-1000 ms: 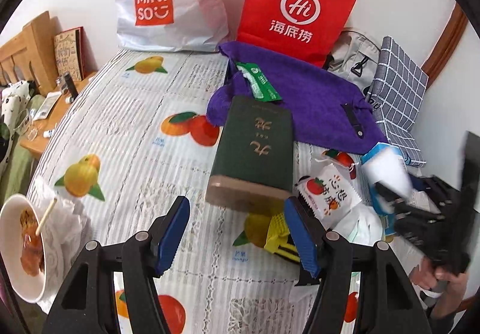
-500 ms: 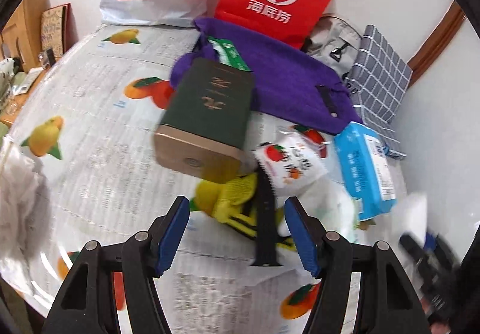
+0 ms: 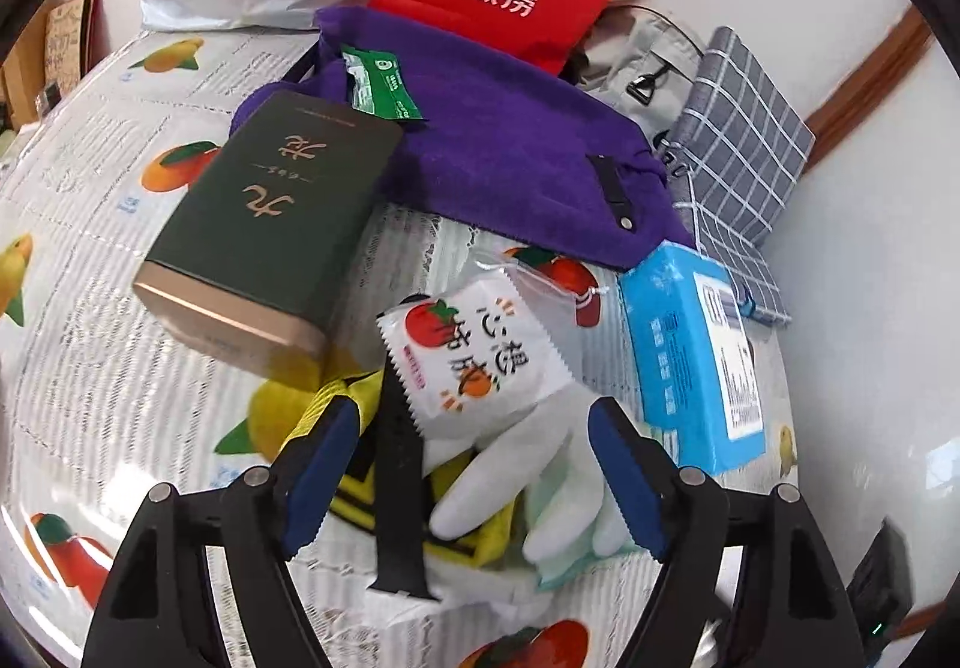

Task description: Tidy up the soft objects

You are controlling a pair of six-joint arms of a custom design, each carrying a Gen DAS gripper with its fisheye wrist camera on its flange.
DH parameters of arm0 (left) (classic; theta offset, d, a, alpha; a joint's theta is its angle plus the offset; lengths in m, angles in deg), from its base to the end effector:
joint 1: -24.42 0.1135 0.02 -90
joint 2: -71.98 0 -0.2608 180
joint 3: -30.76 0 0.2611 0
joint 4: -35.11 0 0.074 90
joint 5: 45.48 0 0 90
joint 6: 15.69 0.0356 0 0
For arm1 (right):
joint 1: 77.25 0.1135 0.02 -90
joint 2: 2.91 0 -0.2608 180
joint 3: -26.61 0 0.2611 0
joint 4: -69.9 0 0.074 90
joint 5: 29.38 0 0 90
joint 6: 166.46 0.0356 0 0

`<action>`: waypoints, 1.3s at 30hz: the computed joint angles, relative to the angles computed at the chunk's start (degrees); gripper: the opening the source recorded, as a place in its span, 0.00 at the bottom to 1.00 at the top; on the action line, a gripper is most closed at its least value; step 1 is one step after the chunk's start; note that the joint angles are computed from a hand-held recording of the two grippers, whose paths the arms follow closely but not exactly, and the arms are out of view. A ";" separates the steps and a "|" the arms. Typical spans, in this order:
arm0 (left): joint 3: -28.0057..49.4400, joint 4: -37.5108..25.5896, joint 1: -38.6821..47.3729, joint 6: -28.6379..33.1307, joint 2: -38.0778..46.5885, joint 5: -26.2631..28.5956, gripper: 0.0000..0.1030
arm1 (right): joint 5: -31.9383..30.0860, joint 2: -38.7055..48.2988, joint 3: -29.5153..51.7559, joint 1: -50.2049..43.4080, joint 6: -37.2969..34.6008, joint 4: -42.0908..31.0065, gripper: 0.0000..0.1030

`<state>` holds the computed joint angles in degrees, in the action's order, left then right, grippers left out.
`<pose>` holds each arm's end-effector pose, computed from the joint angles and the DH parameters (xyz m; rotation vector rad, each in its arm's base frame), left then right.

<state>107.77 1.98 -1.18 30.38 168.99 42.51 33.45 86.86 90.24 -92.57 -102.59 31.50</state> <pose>0.3278 -0.1557 0.1954 -0.4221 2.5222 -0.4492 0.2925 -0.0633 0.1639 -0.3774 2.5160 0.3711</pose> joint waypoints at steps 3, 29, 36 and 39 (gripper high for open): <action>2.27 -0.63 -0.08 -0.27 1.83 -0.97 0.75 | -1.03 1.92 -0.03 -0.22 -0.64 0.32 0.53; 4.97 3.25 -0.80 5.36 5.47 -3.64 0.18 | 1.88 -0.38 -6.37 2.11 -1.56 8.25 0.55; -0.04 4.26 -1.46 7.47 0.02 -5.51 0.07 | 2.65 -1.48 -7.05 2.23 -1.09 7.62 0.55; -3.70 4.91 -1.48 7.64 -3.62 -5.64 0.06 | 3.11 -1.58 -6.71 2.17 -0.54 6.79 0.53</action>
